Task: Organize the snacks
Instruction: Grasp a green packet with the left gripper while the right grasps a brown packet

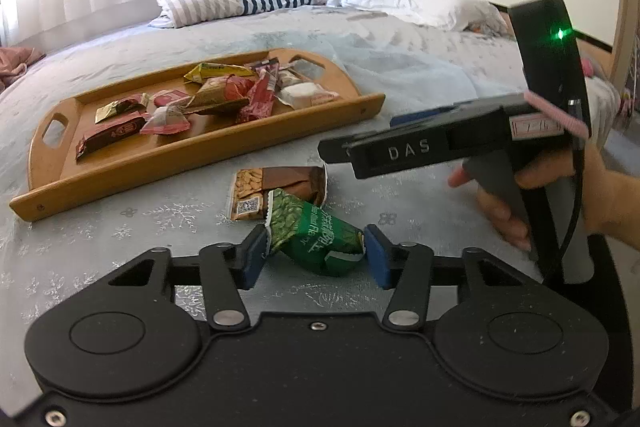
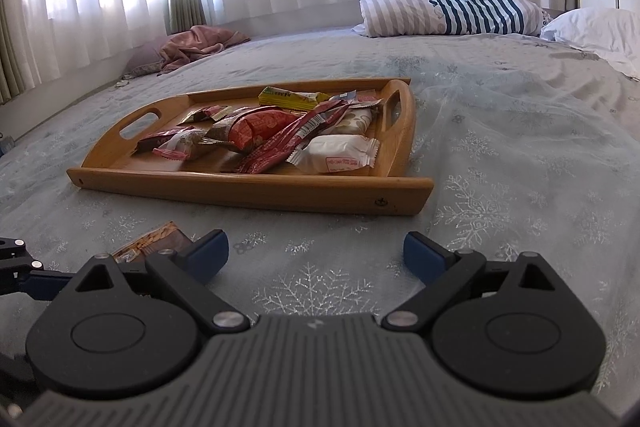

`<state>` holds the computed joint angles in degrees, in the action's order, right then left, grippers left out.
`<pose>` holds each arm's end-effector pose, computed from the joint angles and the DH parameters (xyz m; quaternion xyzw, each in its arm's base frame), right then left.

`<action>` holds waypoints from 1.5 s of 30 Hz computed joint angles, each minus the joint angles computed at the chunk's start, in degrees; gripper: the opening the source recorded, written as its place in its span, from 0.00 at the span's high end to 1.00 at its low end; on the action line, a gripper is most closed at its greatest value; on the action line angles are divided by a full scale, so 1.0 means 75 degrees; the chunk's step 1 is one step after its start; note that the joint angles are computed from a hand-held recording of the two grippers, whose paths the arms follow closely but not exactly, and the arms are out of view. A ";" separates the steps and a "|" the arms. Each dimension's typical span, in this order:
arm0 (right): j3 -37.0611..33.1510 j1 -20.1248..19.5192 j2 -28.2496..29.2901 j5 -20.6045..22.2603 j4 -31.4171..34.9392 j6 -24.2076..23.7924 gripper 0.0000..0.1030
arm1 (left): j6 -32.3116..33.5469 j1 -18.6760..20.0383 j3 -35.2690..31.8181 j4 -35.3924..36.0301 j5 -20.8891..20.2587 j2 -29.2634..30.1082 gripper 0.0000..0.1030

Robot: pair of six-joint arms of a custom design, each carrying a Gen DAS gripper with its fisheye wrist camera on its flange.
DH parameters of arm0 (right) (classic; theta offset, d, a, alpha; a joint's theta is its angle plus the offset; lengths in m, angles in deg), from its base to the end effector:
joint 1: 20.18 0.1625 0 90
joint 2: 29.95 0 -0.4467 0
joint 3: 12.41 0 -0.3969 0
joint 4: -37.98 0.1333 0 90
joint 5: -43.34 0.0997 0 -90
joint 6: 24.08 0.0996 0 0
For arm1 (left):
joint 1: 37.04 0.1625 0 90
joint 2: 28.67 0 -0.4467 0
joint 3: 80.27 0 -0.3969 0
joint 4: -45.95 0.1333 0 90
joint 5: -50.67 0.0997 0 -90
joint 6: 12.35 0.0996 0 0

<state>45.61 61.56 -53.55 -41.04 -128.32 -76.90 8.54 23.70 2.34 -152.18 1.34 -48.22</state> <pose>0.0156 -0.8886 0.1097 0.3699 -0.8565 0.3307 0.1420 -0.1813 -0.7291 -0.0246 0.2464 0.8409 -0.3818 0.2939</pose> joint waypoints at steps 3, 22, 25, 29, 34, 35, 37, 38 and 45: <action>0.0009 -0.0001 -0.0004 0.0002 -0.0012 -0.0003 0.03 | -0.0013 -0.0022 0.0085 -0.0249 0.0139 -0.0059 0.55; 0.0671 -0.0012 -0.0483 0.0744 0.0756 -0.1161 0.03 | -0.0178 0.0252 -0.0527 -0.0820 0.1276 -0.0053 0.54; 0.0707 0.0082 -0.0438 0.0591 0.0721 -0.1304 0.03 | -0.0253 0.0259 -0.0563 -0.0783 0.1291 -0.0068 0.54; 0.0516 0.0137 -0.0371 0.0645 0.1201 -0.1041 0.04 | -0.0223 0.0271 -0.0656 -0.0786 0.1367 -0.0031 0.54; 0.0600 0.0242 -0.0288 0.0420 0.0906 -0.1041 0.09 | -0.0383 0.0303 -0.0740 -0.0691 0.1367 -0.0017 0.54; 0.0616 0.0255 -0.0288 0.0422 0.0923 -0.1062 0.11 | -0.0395 0.0308 -0.0757 -0.0683 0.1361 -0.0013 0.54; 0.0672 0.0282 -0.0298 0.0412 0.0922 -0.1148 0.11 | -0.0381 0.0313 -0.0778 -0.0678 0.1362 -0.0006 0.54; 0.0693 0.0295 -0.0292 0.0396 0.0898 -0.1213 0.12 | -0.0383 0.0315 -0.0784 -0.0665 0.1368 -0.0005 0.54; 0.0856 0.0359 -0.0248 0.0213 0.0581 -0.1440 0.21 | -0.0521 0.0347 -0.0808 -0.0563 0.1353 -0.0016 0.54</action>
<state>52.03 64.25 -55.40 -39.45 -123.96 -87.70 4.64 26.30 -3.72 -156.41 11.48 -48.34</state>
